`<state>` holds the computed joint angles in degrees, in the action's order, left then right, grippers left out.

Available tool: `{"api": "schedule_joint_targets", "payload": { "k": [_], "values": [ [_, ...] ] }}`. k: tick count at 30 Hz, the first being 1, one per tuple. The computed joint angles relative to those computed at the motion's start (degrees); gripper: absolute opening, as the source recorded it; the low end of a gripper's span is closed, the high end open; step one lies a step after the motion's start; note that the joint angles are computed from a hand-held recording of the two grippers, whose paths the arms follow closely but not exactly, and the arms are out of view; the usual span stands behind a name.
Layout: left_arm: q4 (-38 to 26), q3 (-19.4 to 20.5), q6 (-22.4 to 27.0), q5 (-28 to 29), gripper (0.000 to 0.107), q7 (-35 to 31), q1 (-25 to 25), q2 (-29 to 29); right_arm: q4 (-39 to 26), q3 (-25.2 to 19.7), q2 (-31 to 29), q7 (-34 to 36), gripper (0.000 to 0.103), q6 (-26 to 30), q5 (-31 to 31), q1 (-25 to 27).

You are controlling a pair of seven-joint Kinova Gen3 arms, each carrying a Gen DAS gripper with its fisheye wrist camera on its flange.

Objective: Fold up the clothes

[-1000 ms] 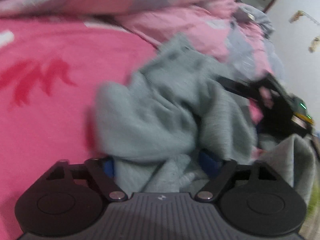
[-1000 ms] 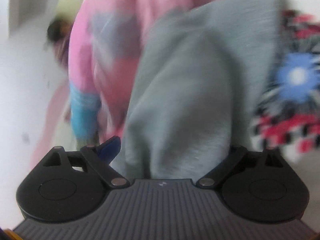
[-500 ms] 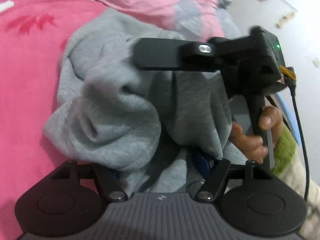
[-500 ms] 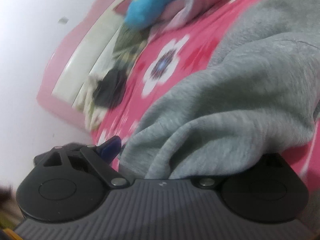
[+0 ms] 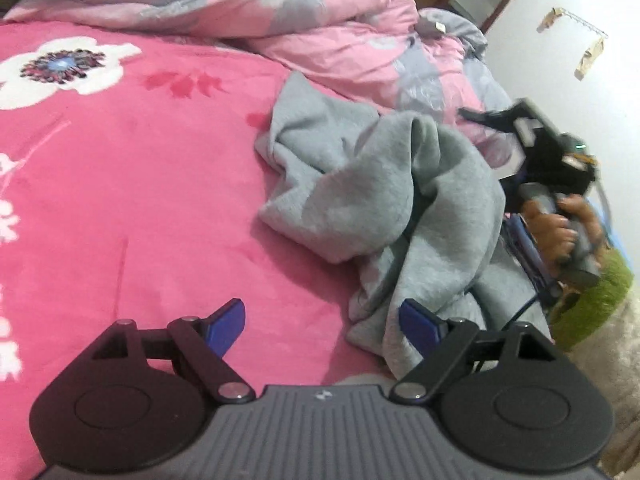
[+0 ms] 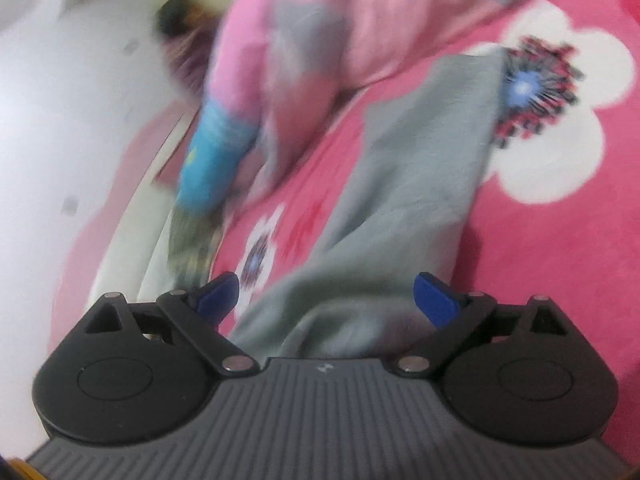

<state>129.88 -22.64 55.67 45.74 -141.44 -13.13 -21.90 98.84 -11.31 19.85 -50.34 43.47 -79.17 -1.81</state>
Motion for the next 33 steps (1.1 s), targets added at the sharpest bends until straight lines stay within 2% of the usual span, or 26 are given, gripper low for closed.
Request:
{"api": "schedule_joint_targets", "payload": {
  "k": [2,3,4,5,6,8,11,14,16,18,20,22,23,24,25,27,30,31,33],
  "values": [
    [0.28,1.81,-1.89,-0.69,0.082,1.98,-0.51,-2.14,-1.14,3.17,2.57,-1.86,0.07,-0.76,-1.45,-4.24],
    [0.24,1.98,-2.58,-0.98,0.081,2.91,-0.35,-2.68,-1.68,4.41,3.75,-1.4,0.047,-0.59,-2.67,-6.04],
    [0.62,1.22,-3.12,-0.91,0.08,3.13,0.04,-3.14,-1.68,4.58,4.6,0.0,0.031,-0.94,-4.49,-6.93],
    [1.0,0.49,-3.65,-0.84,0.079,3.33,0.38,-3.6,-0.87,3.69,4.39,2.33,0.023,-1.96,-6.82,-6.77],
    [1.3,-0.42,-4.07,-0.87,0.076,3.48,0.62,-4.01,0.1,1.74,3.77,4.66,0.006,-3.51,-9.0,-6.01],
    [1.44,-3.1,-4.45,-1.37,0.073,3.51,0.7,-4.62,1.37,-2.82,0.55,9.32,0.005,-6.42,-10.67,-3.77],
    [1.33,-8.84,-3.66,-1.29,0.068,2.69,0.78,-4.68,0.41,-8.34,-3.87,16.31,0.002,-4.49,-7.82,-1.03],
    [1.13,-12.98,-2.68,-1.01,0.067,2.12,-0.19,-4.78,-1.39,-14.01,-5.57,23.29,0.002,-1.51,-3.86,-0.13],
    [1.09,-15.47,-1.97,-0.83,0.067,1.42,-0.66,-5.14,-3.0,-14.35,-5.75,25.14,0.002,-0.78,0.65,-4.24],
    [0.99,-16.55,-1.71,-1.14,0.067,1.18,-1.15,-5.34,-2.94,-13.08,-6.81,24.11,0.005,-3.56,5.31,-9.08],
    [1.0,-17.26,-1.62,-1.32,0.067,0.51,-1.06,-5.48,-1.96,-14.84,-7.55,22.04,0.019,-7.98,9.22,-10.64],
    [1.14,-17.55,-1.73,-1.34,0.067,-0.44,-0.67,-5.61,0.18,-15.55,-9.14,17.76,0.054,-12.64,9.57,-8.76],
    [1.39,-17.13,-2.23,-0.89,0.067,-1.18,-0.15,-5.68,1.61,-14.95,-10.19,15.53,0.064,-14.97,8.77,-8.35],
    [1.67,-16.68,-2.89,0.05,0.067,-2.29,0.78,-5.53,3.59,-13.28,-11.63,13.2,0.081,-17.3,7.04,-7.65],
    [1.93,-16.23,-3.51,1.05,0.067,-3.49,1.66,-5.32,5.32,-10.63,-12.85,10.87,0.085,-19.56,5.25,-7.95],
    [2.27,-14.42,-5.33,4.14,0.067,-6.15,3.63,-4.13,7.54,-7.88,-13.04,6.21,0.085,-21.28,1.33,-5.84],
    [1.74,-7.52,-9.84,10.67,0.063,-9.88,6.01,-0.5,8.13,-6.27,-9.6,-0.77,0.087,-18.31,-3.28,-0.95],
    [1.24,-5.07,-11.35,12.85,0.059,-11.15,6.71,0.91,8.17,-4.58,-8.05,-2.15,0.088,-17.83,-5.16,-1.37],
    [0.0,0.04,-14.55,16.37,0.058,-13.14,7.79,3.6,7.08,-0.87,-4.16,-2.26,0.089,-14.58,-7.7,-3.53]
  ]
}}
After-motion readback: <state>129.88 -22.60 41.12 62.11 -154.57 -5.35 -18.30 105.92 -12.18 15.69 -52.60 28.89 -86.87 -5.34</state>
